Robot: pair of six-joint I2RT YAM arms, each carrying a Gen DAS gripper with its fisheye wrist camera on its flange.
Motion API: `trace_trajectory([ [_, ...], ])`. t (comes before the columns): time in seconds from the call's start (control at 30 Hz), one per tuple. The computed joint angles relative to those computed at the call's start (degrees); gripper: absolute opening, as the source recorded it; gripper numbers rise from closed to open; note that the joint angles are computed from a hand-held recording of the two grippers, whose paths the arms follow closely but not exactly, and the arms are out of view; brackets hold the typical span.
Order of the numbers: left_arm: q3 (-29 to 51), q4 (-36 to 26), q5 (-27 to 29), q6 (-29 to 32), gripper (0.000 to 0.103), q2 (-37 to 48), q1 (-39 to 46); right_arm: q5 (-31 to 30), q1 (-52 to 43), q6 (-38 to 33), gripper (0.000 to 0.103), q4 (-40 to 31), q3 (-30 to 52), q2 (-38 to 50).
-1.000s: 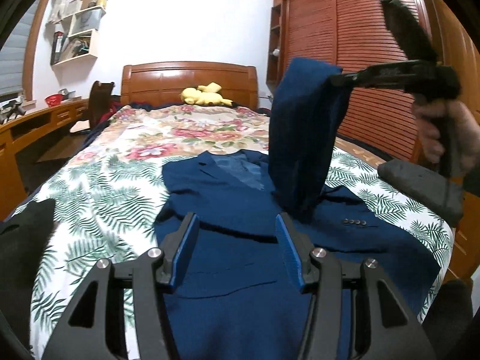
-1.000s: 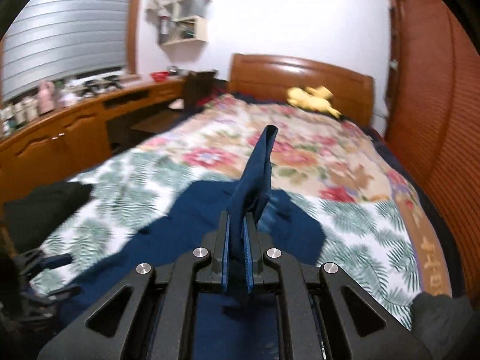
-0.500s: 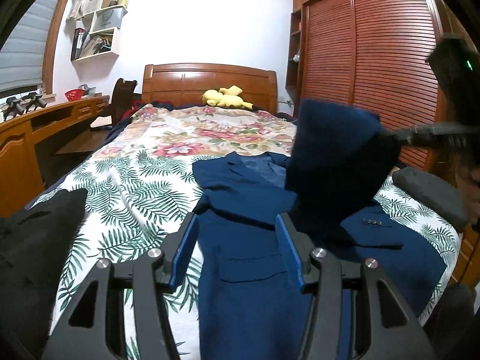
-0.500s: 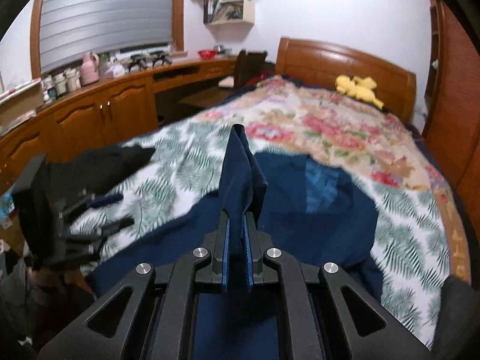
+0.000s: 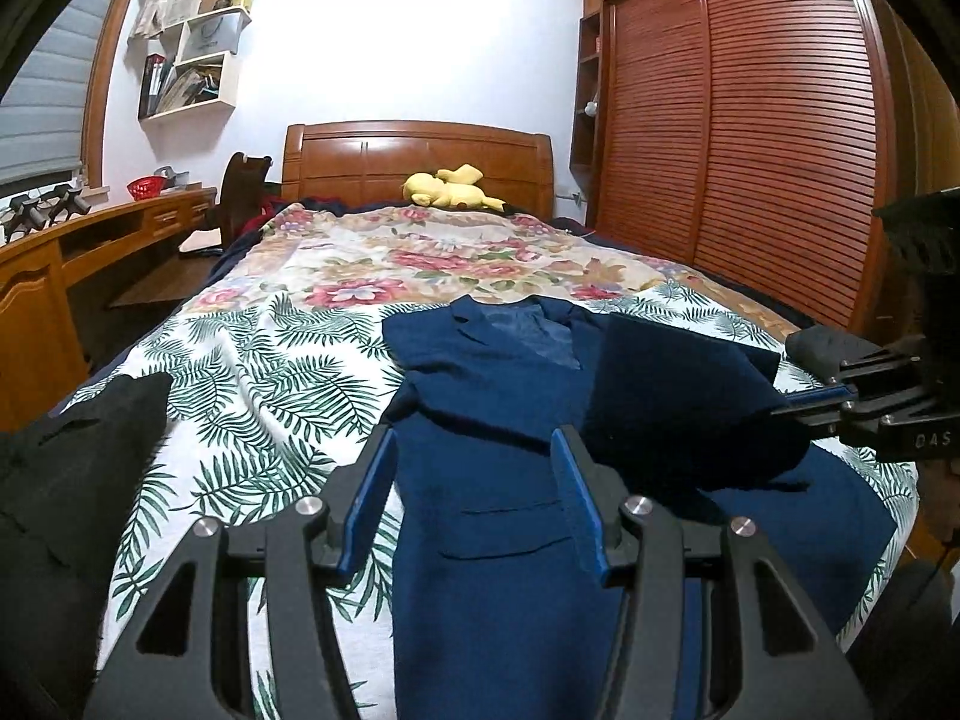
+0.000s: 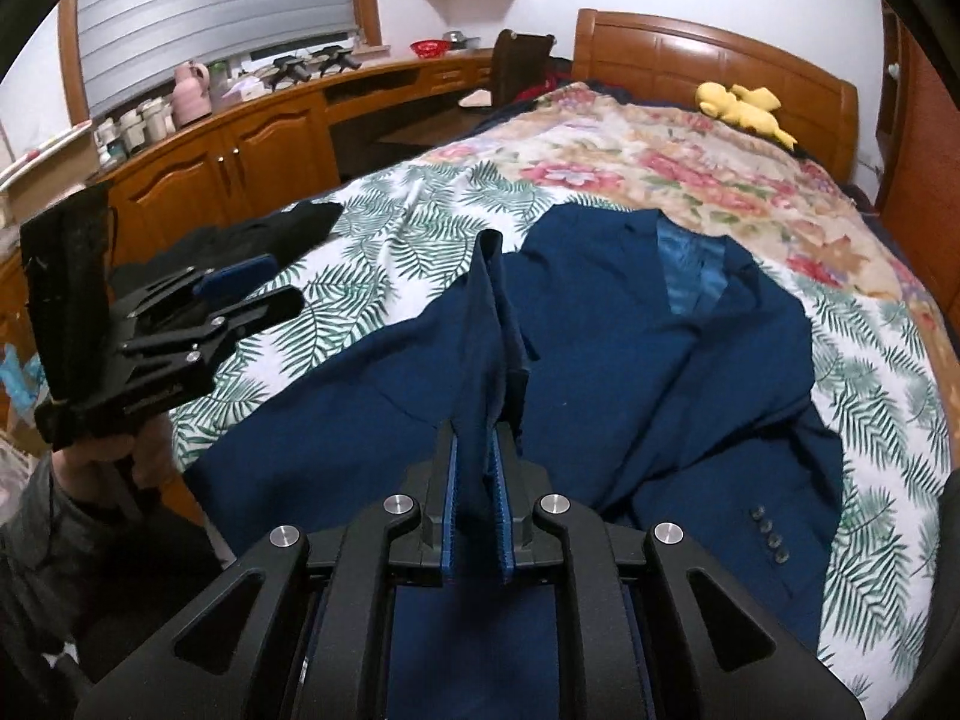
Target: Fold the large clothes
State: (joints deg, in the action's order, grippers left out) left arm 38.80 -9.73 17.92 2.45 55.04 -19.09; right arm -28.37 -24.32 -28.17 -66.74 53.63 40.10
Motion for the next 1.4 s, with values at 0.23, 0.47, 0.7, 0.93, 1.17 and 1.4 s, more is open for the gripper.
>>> trace_trajectory([
  [0.23, 0.27, 0.27, -0.17, -0.06, 0.052, 0.79, -0.24, -0.77, -0.87, -0.93, 0.024, -1.48, 0.44, -0.78],
  [0.47, 0.13, 0.44, 0.11, -0.04, 0.052, 1.17, -0.49, -3.66, -5.24, -5.53, 0.035, -4.24, 0.61, -2.57],
  [0.7, 0.24, -1.51, 0.30, 2.44, 0.052, 3.88, -2.82, -4.43, -17.64, -15.55, 0.035, -2.10, -5.75, -2.01],
  [0.93, -0.25, -5.52, -1.76, 3.68, 0.052, 5.57, -5.71, -5.24, -30.60, -25.22, 0.035, 6.32, -14.98, 1.81],
  [1.17, -1.92, -8.65, -2.74, 2.27, 0.052, 5.47, -8.07, -8.70, -39.42, -30.63, 0.035, 13.50, -21.12, 7.13],
  [1.4, -1.35, -8.76, -5.08, 0.50, 0.052, 8.22, -10.87, -10.57, -42.96, -33.29, 0.035, 12.47, -21.54, 9.29],
])
